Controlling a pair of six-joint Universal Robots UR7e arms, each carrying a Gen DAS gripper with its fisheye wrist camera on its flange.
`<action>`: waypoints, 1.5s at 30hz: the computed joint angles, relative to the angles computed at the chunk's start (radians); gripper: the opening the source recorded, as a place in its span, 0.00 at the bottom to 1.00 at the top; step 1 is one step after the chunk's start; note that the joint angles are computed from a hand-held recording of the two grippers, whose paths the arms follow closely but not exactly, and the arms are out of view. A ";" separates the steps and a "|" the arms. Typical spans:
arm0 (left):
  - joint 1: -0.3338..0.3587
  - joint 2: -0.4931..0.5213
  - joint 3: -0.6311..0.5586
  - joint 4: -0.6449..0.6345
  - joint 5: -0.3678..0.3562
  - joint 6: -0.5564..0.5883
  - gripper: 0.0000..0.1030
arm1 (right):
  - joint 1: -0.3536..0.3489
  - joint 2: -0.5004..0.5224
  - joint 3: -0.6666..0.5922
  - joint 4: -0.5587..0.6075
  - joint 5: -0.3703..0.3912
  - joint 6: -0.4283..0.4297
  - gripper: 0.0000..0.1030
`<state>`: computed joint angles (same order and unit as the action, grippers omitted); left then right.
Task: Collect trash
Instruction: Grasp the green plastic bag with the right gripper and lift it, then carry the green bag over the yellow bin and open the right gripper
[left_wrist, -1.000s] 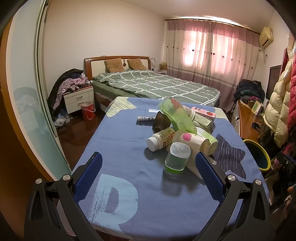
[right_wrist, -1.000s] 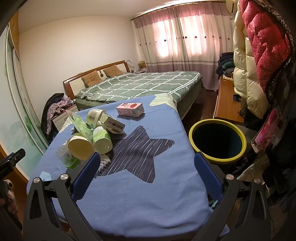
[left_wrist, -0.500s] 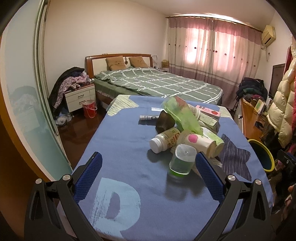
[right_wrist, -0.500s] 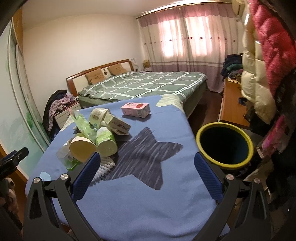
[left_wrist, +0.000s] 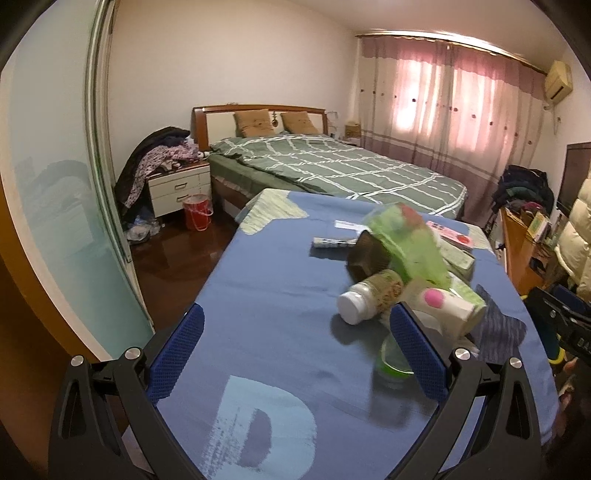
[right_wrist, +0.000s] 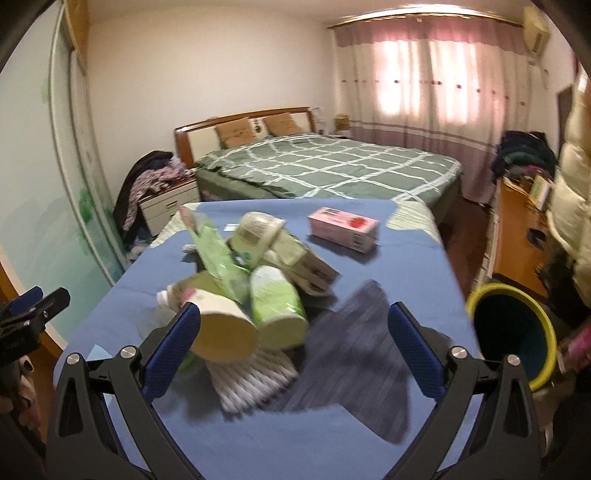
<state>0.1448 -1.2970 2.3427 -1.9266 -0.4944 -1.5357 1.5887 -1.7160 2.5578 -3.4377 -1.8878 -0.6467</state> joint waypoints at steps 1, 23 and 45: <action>0.008 -0.002 0.002 -0.005 0.000 0.004 0.96 | 0.015 0.044 -0.021 -0.006 -0.011 -0.004 0.94; 0.151 0.022 0.043 -0.285 0.000 0.227 0.96 | 0.105 0.374 -0.281 0.202 -0.080 0.074 0.03; 0.134 0.125 0.066 -0.606 -0.039 0.464 0.96 | -0.038 -0.027 -0.166 0.119 0.075 0.163 0.01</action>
